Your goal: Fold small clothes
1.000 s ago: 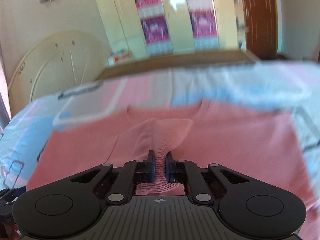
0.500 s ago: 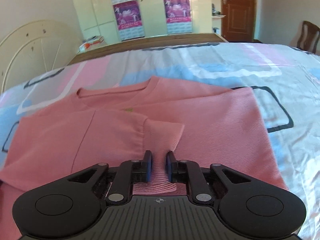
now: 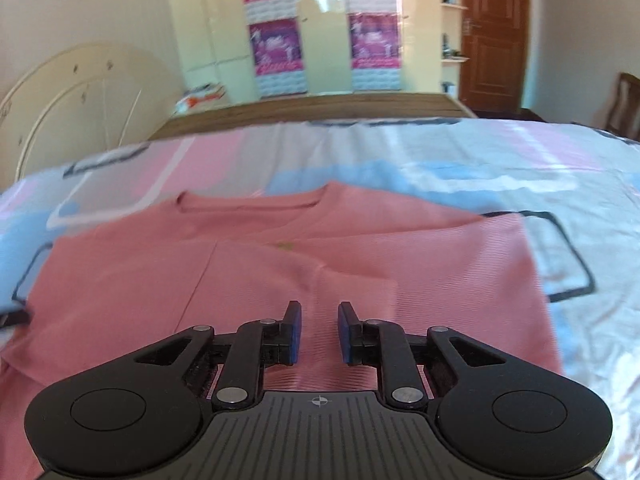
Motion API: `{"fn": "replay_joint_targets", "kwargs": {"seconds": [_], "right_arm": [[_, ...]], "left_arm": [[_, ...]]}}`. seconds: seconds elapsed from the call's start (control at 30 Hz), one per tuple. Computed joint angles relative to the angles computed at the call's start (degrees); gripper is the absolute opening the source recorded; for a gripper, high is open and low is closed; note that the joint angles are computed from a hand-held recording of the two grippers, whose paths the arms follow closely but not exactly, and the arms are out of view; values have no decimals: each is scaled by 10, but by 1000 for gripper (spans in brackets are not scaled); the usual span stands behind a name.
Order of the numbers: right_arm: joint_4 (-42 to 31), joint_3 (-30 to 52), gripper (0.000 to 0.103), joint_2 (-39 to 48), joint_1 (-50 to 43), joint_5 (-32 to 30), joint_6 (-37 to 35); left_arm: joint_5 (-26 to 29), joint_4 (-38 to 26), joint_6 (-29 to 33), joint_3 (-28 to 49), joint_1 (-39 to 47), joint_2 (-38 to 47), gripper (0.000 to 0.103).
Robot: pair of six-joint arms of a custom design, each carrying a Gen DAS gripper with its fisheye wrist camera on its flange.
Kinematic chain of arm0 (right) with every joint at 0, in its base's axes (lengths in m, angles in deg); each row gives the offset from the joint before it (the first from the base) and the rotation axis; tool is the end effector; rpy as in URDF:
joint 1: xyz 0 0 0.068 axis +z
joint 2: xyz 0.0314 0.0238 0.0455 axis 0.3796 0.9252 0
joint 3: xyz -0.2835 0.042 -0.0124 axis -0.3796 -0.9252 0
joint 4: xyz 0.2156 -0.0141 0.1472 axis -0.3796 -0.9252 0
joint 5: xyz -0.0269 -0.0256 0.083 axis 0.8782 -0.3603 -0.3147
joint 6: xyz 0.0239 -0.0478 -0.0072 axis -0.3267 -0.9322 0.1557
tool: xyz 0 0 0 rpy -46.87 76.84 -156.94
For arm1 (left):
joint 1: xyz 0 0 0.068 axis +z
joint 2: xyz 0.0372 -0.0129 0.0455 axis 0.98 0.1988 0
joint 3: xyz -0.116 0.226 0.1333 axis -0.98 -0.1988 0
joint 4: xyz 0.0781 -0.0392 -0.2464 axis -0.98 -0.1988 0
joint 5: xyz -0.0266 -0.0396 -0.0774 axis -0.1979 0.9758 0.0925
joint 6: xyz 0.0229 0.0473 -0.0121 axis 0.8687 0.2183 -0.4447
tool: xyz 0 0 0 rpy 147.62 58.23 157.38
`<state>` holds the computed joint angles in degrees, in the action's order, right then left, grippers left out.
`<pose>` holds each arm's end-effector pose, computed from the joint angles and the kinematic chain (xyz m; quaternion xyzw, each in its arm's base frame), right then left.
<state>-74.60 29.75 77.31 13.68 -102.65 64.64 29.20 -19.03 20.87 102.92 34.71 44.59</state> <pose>0.2608 -0.0259 0.2478 -0.1277 0.9172 0.1040 0.3629 0.1836 -0.1485 0.2109 -0.1881 0.8984 -0.0347 0.3953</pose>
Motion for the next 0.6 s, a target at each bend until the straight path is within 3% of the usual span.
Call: {"fn": "replay_joint_targets", "kwargs": {"seconds": [0.1,0.2,0.3,0.43,0.53,0.6], "right_arm": [[23,-11,23,27,15,22,-8],[31,-12,27,41,4,12,-20],[30,-18,29,12,6,33,-13],[-7,-28,30,-19,-7,7,-25],[3,-57,32,-33,2,45,-56],[-7,-54,33,-42,6,55,-36]], "left_arm": [[47,57,47,11,58,66,32],[40,82,61,-2,80,73,24],[52,50,54,1,80,51,27],[19,5,16,-8,12,5,34],[15,-23,-10,-9,-39,-2,40],[15,-36,-32,-10,-69,9,44]]}}
